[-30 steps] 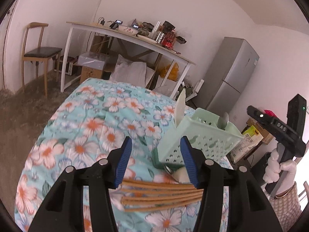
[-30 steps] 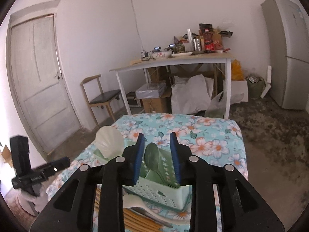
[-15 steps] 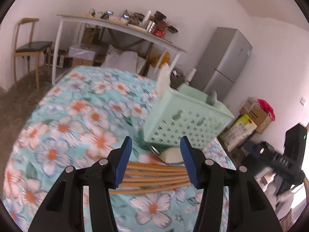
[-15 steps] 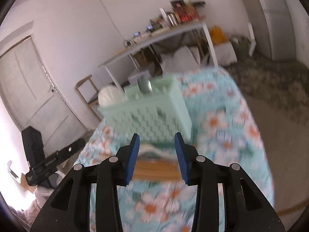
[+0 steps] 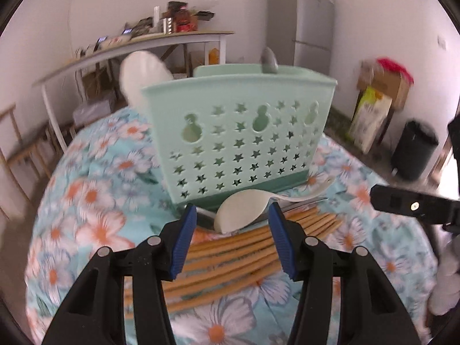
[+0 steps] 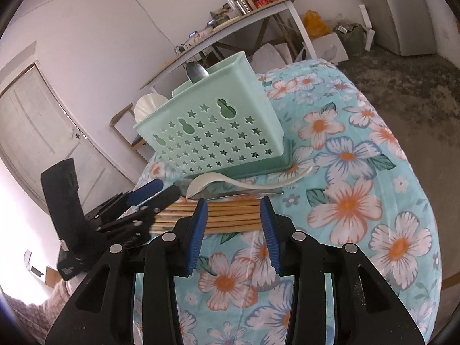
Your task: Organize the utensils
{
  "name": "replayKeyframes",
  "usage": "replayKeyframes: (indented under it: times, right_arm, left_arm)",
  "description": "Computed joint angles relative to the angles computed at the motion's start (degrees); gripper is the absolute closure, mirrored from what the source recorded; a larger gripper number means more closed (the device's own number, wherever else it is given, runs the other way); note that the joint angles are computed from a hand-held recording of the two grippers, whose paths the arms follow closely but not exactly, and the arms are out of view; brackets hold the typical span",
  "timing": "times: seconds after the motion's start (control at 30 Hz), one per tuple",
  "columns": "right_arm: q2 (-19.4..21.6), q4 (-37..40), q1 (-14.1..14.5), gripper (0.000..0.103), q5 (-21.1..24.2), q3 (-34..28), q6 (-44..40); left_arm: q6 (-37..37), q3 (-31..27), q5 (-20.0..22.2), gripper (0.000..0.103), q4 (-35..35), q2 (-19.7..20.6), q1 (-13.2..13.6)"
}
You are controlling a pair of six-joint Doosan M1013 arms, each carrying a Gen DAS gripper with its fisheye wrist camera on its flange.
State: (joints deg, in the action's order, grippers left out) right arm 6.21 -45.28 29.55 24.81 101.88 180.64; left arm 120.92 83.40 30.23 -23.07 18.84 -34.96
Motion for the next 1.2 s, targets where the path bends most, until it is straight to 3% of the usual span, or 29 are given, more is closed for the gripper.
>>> replayKeyframes:
  times: [0.17, 0.3, 0.5, 0.63, 0.77, 0.93, 1.1, 1.2]
  right_arm:
    - [0.1, 1.4, -0.9, 0.066, -1.8, 0.7, -0.4]
    - [0.3, 2.3, -1.4, 0.064, -2.9, 1.2, -0.4]
    - [0.2, 2.5, -1.7, 0.064, -4.0, 1.6, -0.3]
    - [0.2, 2.3, -1.8, 0.064, -4.4, 1.6, -0.3]
    - [0.4, 3.1, -1.9, 0.064, -4.8, 1.4, -1.2]
    - [0.5, 3.6, -1.7, 0.064, -4.7, 1.2, -2.0]
    - [0.5, 3.4, -1.8, 0.064, -4.5, 1.2, -1.6]
    - [0.5, 3.5, -1.8, 0.064, -4.6, 1.2, -1.8]
  left_arm:
    - [-4.3, -1.8, 0.7, 0.053, 9.3, 1.9, -1.5]
    - [-5.7, -2.7, 1.6, 0.053, 10.6, 2.7, -1.7]
    - [-3.1, -3.2, 3.5, 0.053, 0.4, 2.4, 0.8]
    - [-5.4, -4.0, 5.9, 0.054, -5.8, 2.7, 3.2]
    - [-13.1, -6.8, 10.9, 0.066, -6.0, 4.5, 4.8]
    - [-16.8, -10.4, 18.8, 0.081, -14.5, 7.7, 7.5]
    - [-19.5, -12.9, 24.3, 0.088, -20.4, 10.1, 8.9]
    - [-21.4, -13.8, 26.3, 0.091, -20.0, 11.0, 8.8]
